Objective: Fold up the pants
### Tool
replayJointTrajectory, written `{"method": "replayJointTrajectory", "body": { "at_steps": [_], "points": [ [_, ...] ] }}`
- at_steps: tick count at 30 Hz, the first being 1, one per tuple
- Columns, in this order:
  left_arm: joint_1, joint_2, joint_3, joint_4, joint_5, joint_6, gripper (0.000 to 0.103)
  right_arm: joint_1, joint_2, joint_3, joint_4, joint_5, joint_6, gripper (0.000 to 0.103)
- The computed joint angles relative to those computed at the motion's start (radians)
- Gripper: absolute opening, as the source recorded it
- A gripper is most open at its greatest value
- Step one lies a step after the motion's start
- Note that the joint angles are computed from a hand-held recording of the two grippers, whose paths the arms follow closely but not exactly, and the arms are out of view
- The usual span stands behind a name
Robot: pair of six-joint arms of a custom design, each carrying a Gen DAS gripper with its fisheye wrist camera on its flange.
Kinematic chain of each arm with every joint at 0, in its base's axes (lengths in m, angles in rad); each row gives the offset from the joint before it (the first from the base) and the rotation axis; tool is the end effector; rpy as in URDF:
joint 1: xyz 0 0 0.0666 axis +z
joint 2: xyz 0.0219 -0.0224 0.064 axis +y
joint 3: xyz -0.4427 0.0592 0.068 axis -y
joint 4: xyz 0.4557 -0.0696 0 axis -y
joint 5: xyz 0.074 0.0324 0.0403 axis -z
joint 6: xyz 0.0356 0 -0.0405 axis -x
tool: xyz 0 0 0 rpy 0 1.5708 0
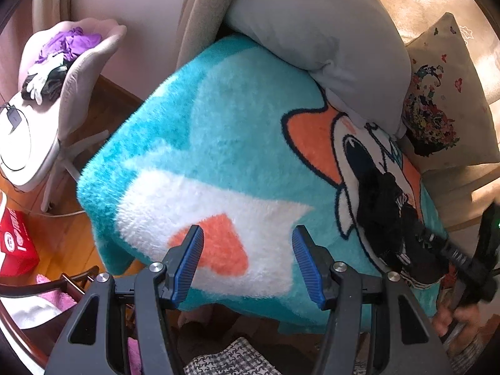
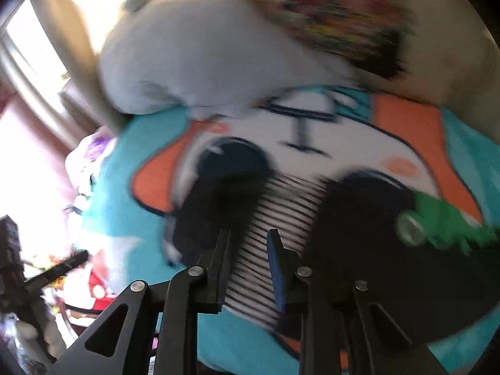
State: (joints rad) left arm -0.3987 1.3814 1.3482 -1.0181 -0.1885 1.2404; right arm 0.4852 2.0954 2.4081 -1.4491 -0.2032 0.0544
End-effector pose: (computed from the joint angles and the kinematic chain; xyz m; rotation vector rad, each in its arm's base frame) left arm 0.4768 -0.1940 0.4684 -1.1356 2.3753 -0.3414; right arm 0.6883 0.3706 0.5211 -0.7877 2.6176 0.4011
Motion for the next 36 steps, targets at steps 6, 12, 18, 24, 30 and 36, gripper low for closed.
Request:
{"method": "replayJointTrajectory", "body": {
  "at_steps": [6,12,18,24,30,36],
  "points": [
    [-0.019,0.07,0.102,-0.031,-0.014,-0.042,0.058,-0.065,-0.029,-0.124,-0.037,0.023,-0.039,0.03],
    [-0.071,0.18,0.276,-0.106,-0.067,-0.065,0.058,-0.103,-0.051,-0.135,-0.018,-0.078,0.052,0.043],
    [-0.118,0.302,0.462,-0.202,-0.111,-0.085,0.058,-0.2,-0.091,-0.194,0.008,-0.092,0.135,0.045],
    [-0.142,0.439,0.66,-0.265,-0.094,-0.105,0.058,-0.34,-0.087,-0.188,0.026,-0.17,0.063,0.051],
    [-0.173,0.616,0.929,-0.37,-0.071,-0.182,0.058,-0.448,-0.065,-0.148,0.007,-0.309,-0.027,0.051],
    [-0.19,0.858,1.323,-0.53,-0.001,-0.292,0.058,-0.496,-0.081,-0.128,0.065,-0.345,-0.053,0.066]
  ]
}}
